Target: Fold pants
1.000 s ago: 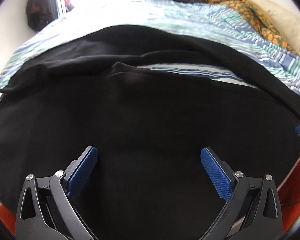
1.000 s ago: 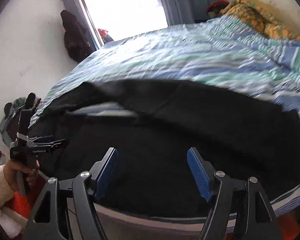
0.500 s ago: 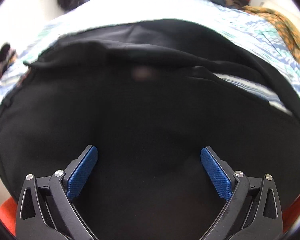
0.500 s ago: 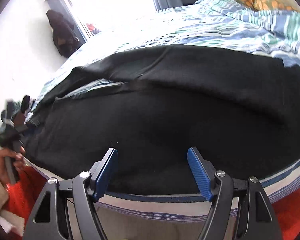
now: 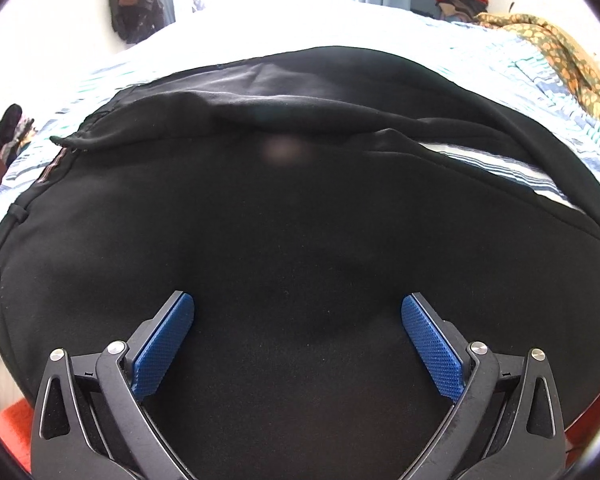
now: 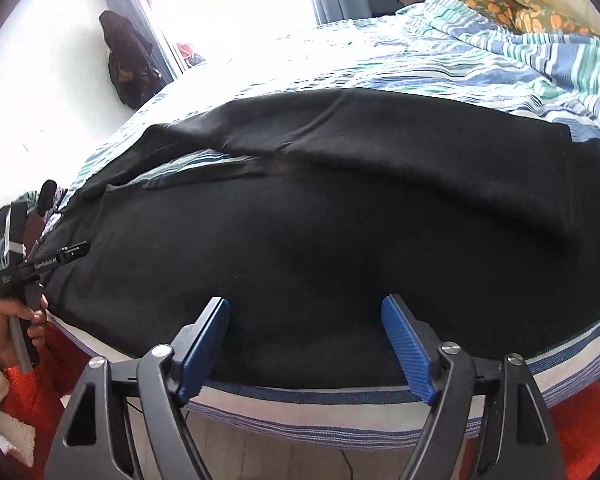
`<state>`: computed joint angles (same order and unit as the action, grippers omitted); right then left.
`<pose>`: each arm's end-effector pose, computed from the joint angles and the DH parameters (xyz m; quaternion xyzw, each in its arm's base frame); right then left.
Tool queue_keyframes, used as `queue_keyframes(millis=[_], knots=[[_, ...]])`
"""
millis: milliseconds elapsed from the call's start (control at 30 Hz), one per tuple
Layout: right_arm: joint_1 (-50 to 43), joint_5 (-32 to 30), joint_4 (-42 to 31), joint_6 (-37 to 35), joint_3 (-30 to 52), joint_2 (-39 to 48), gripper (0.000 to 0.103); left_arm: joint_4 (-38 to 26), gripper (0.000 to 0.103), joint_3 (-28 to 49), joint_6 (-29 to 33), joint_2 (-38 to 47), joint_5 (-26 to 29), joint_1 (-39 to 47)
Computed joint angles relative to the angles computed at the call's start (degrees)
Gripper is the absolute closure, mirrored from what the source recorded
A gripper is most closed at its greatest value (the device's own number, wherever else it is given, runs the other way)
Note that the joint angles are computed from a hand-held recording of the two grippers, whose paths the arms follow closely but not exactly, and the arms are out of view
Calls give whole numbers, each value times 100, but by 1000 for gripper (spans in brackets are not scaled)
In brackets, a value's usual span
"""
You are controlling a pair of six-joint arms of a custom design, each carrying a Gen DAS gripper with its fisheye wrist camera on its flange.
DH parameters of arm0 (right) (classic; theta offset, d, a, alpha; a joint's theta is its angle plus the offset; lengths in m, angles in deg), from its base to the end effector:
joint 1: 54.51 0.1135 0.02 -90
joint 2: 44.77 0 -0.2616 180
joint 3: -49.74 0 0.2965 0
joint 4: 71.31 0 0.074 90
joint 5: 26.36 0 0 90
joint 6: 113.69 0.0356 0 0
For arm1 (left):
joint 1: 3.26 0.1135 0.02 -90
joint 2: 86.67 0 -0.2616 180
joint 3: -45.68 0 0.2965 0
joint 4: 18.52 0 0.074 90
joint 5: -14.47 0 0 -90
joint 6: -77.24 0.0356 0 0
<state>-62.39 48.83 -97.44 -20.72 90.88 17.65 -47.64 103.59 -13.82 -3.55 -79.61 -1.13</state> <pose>0.2474 -0.0251 0.1579 0.0408 0.9242 0.1045 0.3650 0.3205 0.0145 0.1580 -0.0374 0.9507 0.0367 0.3058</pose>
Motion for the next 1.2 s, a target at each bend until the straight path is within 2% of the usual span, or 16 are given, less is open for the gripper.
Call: queue_keyframes(millis=[133, 200, 267, 333, 400, 433, 567, 600, 633, 667, 700, 733, 767, 833, 1000, 1200], knots=[[57, 67, -369, 77, 170, -180, 17, 90, 1, -5, 63, 53, 24, 31], [-468, -1027, -300, 566, 130, -381, 17, 136, 1, -62, 78, 7, 9, 22], [-903, -1903, -64, 1035, 207, -134, 17, 157, 1, -143, 48, -83, -54, -26], [-1259, -2237, 133, 1401, 404, 334, 17, 180, 1, -177, 32, -109, -116, -63], [-1655, -2178, 440, 1947, 549, 768, 20, 179, 1, -189, 25, -126, -119, -71], [-1888, -2225, 752, 2345, 527, 885, 26, 172, 1, -191, 31, -133, -104, -67], [-2531, -2082, 1644, 4033, 489, 1199, 37, 217, 1, -232, 25, -163, -129, -85], [-2595, -2082, 1699, 4271, 550, 1326, 44, 209, 1, -235, 13, -171, -136, -92], [-2640, -2038, 1637, 4356, 634, 1421, 62, 123, 1, -184, -3, -160, -130, -92], [-2658, -1934, 1405, 4243, 770, 1490, 76, -179, 1, -13, -27, -136, -64, -69], [-2656, -1875, 1112, 4009, 927, 1525, 98, -502, 1, 182, -70, -119, 62, -18], [-2689, -1995, 1042, 3884, 959, 1440, 98, -790, 1, 363, -135, -175, 414, 99], [-2768, -2252, 1057, 3765, 929, 1241, 98, -906, 2, 478, -210, -310, 1092, 326], [-2880, -2770, 655, 3072, 1054, 729, 98, -965, 1, 781, -465, -357, 2004, 654], [-3138, -3805, -877, 1330, 1530, -369, 98, -1300, 1, 2654, -1405, 1031, 3623, 973], [-3590, -4953, -2455, -36, 1721, -1345, 98, -2031, 1, 4898, -1958, 2998, 3985, 813]])
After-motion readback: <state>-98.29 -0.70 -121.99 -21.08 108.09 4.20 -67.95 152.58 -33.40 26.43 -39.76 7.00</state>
